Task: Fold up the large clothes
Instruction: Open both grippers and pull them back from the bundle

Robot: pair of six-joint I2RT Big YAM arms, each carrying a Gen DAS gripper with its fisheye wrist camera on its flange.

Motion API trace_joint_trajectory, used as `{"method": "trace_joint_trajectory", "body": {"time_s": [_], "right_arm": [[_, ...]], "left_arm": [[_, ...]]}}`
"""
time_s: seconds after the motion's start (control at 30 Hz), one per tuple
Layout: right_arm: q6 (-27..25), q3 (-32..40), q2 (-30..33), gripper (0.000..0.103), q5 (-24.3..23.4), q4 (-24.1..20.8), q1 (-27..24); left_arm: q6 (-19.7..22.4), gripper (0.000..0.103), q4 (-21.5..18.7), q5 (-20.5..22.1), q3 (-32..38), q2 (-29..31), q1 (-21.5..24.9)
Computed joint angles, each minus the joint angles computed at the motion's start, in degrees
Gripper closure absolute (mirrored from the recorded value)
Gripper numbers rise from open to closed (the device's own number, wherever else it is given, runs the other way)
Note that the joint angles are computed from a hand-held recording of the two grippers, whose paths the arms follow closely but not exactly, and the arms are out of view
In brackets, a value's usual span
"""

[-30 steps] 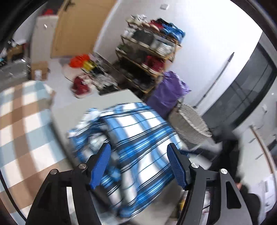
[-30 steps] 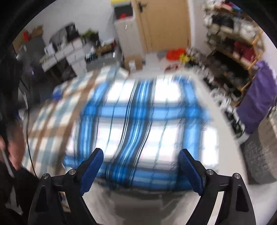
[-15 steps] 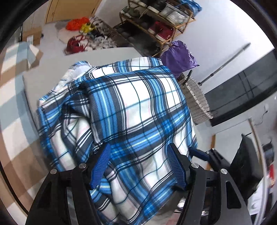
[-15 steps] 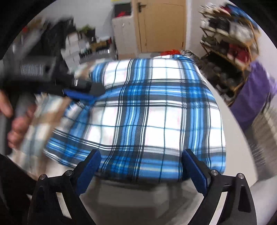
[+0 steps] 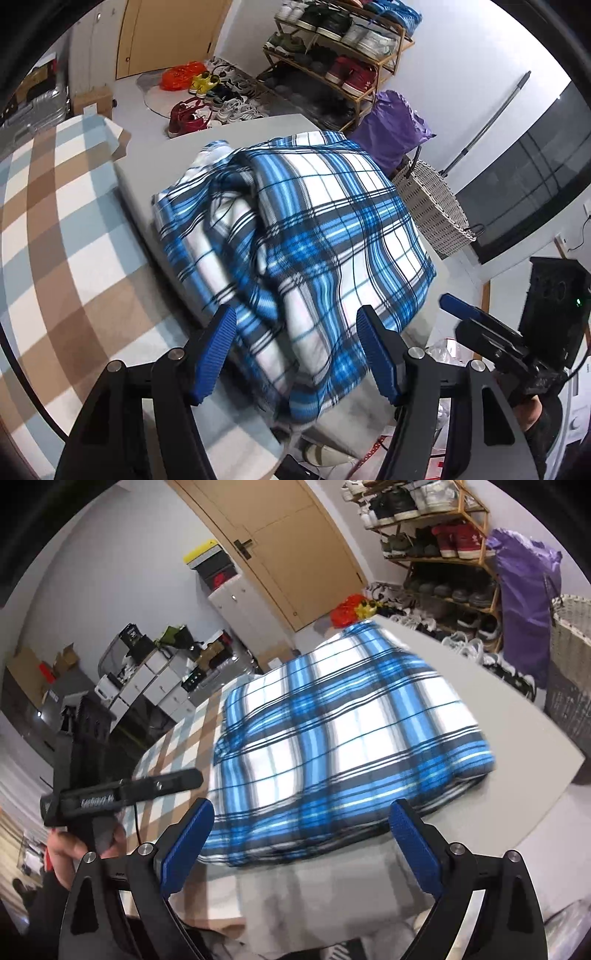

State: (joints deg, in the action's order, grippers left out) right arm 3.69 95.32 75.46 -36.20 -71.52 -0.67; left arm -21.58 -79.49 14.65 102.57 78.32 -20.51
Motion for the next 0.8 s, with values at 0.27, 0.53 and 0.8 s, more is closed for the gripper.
{"method": "trace_joint_trajectory", "body": {"time_s": [0.27,0.53,0.8], "right_arm": [[1.27,6.37,5.85,0.005,28.15,-2.85,12.47],[-6.83,3.96,6.89,0.002,44.98,-6.60,19.86],[2.19,-7.21,-9.65,0.003,29.67,2.18,15.47]], "left_arm": [[-1.09,0.040,-0.90,-0.95,-4.68,-3.69,1.04],[-1.46,0.040,-0.54,-3.77,-9.38,-7.77,1.07],[-4.02,0.040,4.31,-12.39,-12.86,-15.01,-3.28]]}}
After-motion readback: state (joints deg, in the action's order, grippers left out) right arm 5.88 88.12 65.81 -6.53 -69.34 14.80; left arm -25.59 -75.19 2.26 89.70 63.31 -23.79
